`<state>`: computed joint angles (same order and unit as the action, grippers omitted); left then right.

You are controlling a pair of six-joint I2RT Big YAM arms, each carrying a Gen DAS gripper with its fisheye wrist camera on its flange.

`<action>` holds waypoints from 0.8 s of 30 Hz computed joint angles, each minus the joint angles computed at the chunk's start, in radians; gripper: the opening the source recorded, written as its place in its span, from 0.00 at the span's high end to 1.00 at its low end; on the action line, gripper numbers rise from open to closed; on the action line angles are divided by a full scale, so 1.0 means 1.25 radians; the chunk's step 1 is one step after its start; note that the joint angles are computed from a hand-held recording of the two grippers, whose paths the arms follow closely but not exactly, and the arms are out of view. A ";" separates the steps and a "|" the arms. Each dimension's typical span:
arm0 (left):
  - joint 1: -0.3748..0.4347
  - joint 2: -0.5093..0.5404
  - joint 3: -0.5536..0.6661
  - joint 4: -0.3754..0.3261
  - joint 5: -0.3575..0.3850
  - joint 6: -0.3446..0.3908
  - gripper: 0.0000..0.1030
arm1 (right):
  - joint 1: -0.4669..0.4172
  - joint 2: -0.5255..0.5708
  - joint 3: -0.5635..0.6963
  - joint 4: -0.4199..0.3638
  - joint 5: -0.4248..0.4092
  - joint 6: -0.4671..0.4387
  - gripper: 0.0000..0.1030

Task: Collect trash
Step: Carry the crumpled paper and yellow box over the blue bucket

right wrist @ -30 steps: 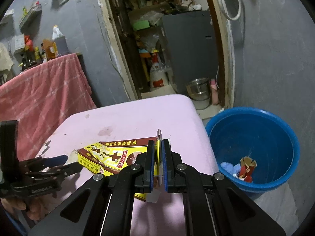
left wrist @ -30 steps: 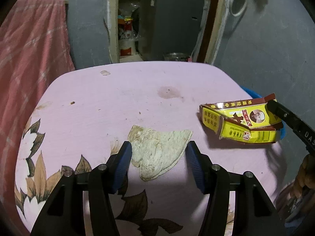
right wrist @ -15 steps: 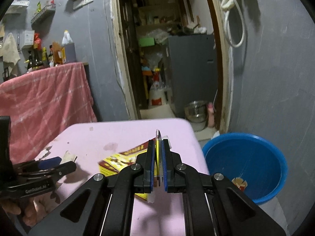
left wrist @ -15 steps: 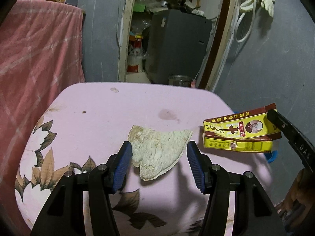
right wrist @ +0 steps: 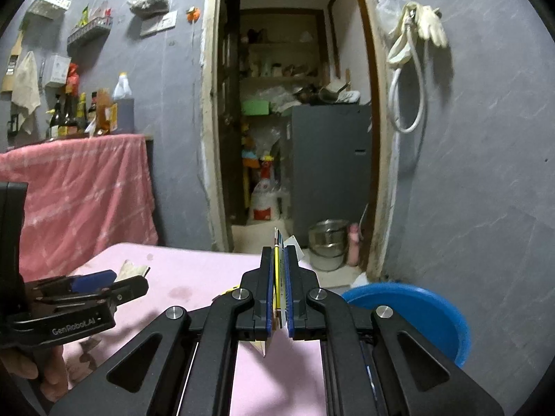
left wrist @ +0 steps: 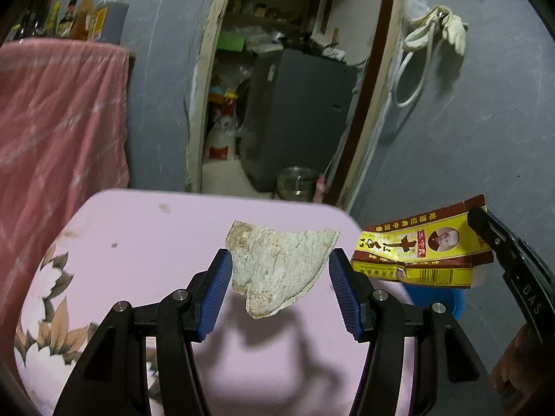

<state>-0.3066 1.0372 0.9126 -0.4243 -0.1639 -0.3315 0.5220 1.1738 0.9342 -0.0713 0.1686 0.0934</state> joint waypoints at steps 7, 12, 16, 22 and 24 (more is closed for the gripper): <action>-0.057 0.039 0.048 0.061 -0.043 0.012 0.50 | -0.047 -0.033 0.003 0.025 0.010 -0.031 0.96; -0.103 0.091 0.103 0.103 -0.067 0.030 0.50 | -0.091 -0.052 -0.004 0.054 0.014 -0.060 0.96; -0.140 0.146 0.151 0.142 -0.072 0.047 0.50 | -0.135 -0.052 0.000 0.072 0.013 -0.073 0.96; -0.176 0.231 0.212 0.196 -0.059 0.065 0.50 | -0.196 -0.051 -0.012 0.094 0.012 -0.076 0.96; -0.189 0.263 0.231 0.211 -0.059 0.074 0.50 | -0.218 -0.048 -0.020 0.102 0.010 -0.071 0.96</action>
<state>-0.5430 1.3664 1.2015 -0.1607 -0.2382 -0.2395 0.2497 1.1143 0.9088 0.0559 0.1811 0.0048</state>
